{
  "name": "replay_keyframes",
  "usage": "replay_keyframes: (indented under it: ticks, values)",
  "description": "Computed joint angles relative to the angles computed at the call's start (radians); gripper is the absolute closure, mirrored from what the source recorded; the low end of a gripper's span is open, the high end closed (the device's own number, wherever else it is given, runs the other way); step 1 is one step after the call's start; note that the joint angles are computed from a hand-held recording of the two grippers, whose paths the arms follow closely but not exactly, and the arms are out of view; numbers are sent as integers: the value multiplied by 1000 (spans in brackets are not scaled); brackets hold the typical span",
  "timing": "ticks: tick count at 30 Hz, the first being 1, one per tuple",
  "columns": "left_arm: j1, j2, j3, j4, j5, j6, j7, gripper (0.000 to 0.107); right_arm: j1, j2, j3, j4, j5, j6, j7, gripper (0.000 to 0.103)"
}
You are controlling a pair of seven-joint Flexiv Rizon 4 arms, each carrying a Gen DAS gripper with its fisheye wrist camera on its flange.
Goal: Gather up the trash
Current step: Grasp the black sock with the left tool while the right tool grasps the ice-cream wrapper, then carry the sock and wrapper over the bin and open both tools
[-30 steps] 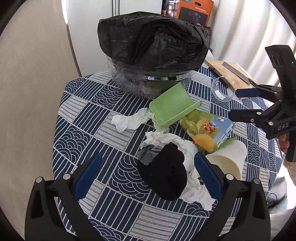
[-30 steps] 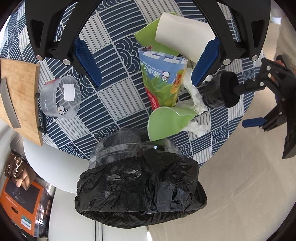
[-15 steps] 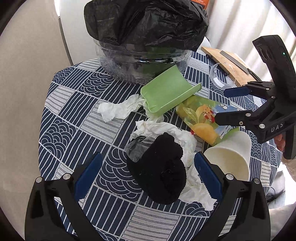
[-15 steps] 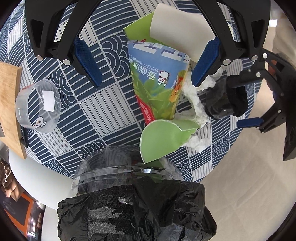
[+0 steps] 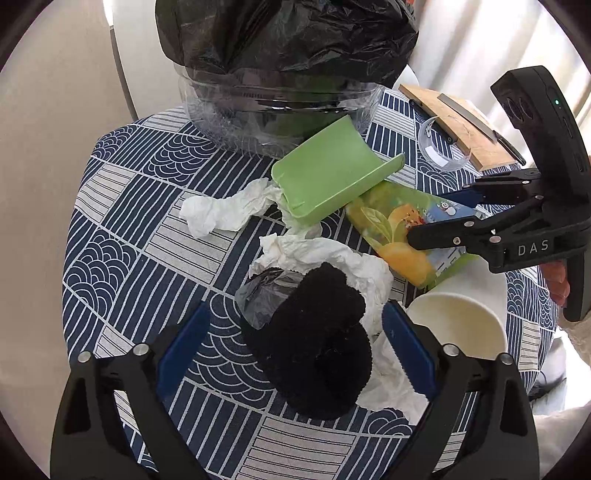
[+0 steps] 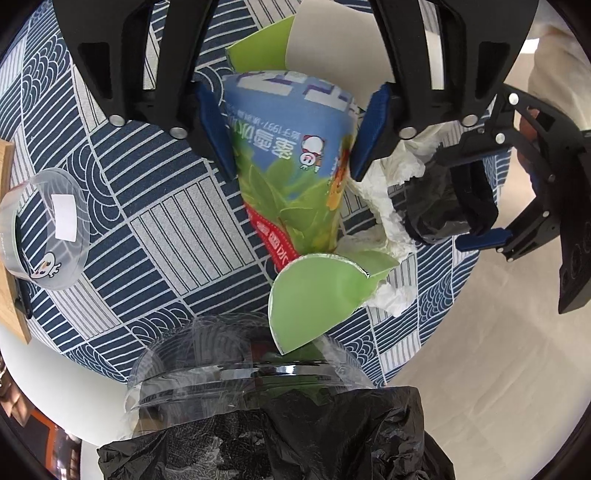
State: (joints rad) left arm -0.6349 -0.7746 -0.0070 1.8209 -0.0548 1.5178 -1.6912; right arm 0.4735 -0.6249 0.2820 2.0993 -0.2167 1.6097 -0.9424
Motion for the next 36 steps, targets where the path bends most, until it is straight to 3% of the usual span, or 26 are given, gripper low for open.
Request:
replay_keyframes:
  ticks: [1, 2, 4, 11, 18, 23, 26, 36]
  values:
    - [5, 1, -17, 12, -58, 3, 59, 45, -9, -2, 11, -2, -3, -9, -8, 56]
    - [38, 2, -56, 18, -63, -1, 83, 48, -10, -1, 12, 2, -5, -3, -14, 57]
    - [43, 7, -51, 10, -1, -8, 47, 49, -8, 8, 9, 16, 1, 16, -14, 57]
    - [31, 30, -35, 36, -4, -10, 39, 51, 28, 55, -40, 63, 7, 55, 4, 59]
    - [-13, 68, 18, 67, 13, 2, -5, 51, 23, 103, -40, 115, 0, 94, -6, 64]
    - [-48, 97, 57, 81, 37, -4, -37, 51, 69, 143, -85, 158, 11, 124, 6, 64]
    - [-69, 112, 81, 84, 55, -11, -57, 51, 101, 172, -116, 194, 34, 149, 1, 64]
    - [-153, 148, 180, 68, 156, -56, -163, 51, 327, 283, -330, 336, 165, 221, -15, 64]
